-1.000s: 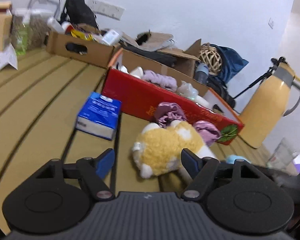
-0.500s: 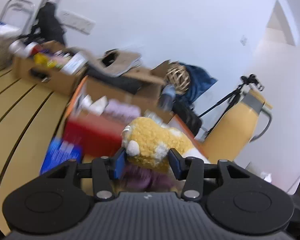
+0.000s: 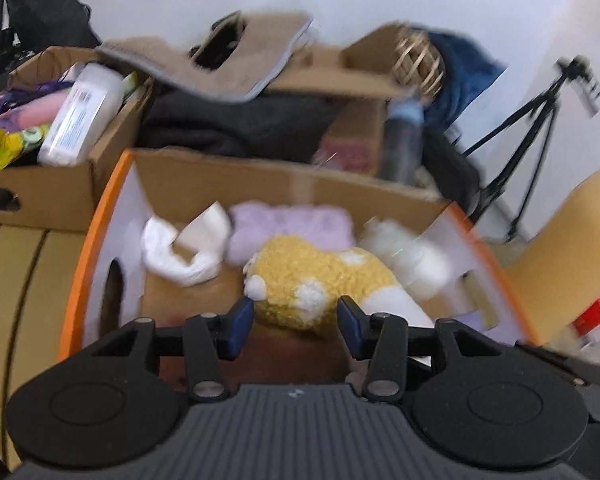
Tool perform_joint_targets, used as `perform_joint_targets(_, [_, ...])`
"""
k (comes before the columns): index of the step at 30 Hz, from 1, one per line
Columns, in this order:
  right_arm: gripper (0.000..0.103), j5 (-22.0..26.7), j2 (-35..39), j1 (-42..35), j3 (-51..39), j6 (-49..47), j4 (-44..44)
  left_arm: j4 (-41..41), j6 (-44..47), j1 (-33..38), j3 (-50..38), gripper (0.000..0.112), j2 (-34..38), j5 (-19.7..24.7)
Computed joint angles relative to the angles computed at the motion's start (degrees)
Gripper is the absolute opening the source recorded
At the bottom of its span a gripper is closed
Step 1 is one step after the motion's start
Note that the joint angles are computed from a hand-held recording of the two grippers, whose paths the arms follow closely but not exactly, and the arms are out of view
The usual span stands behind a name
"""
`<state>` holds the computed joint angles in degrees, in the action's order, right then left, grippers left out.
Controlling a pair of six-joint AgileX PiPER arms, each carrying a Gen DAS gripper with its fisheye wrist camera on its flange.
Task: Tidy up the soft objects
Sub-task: 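Carry the plush sheep with both grippers into the box and open them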
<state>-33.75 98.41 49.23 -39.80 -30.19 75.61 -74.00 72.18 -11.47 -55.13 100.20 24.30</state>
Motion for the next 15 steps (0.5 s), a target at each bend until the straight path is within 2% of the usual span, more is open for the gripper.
perform_joint_targets(3, [0.052,-0.2,3.9,1.1,-3.2,-5.5,4.2,-6.4,8.4,1.7,2.4,0.053,-0.8,0.7])
perform_joint_targets(6, [0.054,0.8,3.8,1.9,-3.0,-4.8,2.8,-6.6,9.8,3.6,3.5,0.053,-2.8,1.4])
perform_joint_targets(8, [0.055,1.7,3.0,2.3,-3.3,-10.8,6.5,-5.7,9.2,5.9,4.7,0.054,-5.4,2.9])
perform_joint_targets(10, [0.058,2.1,0.2,3.4,-1.4,-10.6,5.8,-4.5,8.7,7.9,5.8,0.056,-8.4,4.3])
perform_joint_targets(12, [0.058,0.5,-3.8,6.0,1.4,-8.0,4.0,-1.4,6.0,10.0,6.9,0.057,-12.4,5.5])
perform_joint_targets(13, [0.06,-0.7,-6.0,7.4,2.3,-8.9,4.8,0.8,3.9,10.8,7.1,0.057,-14.4,6.2])
perform_joint_targets(15, [0.06,-5.0,-10.1,12.0,2.6,-15.5,12.2,4.4,0.5,12.1,8.1,0.058,-18.7,7.2])
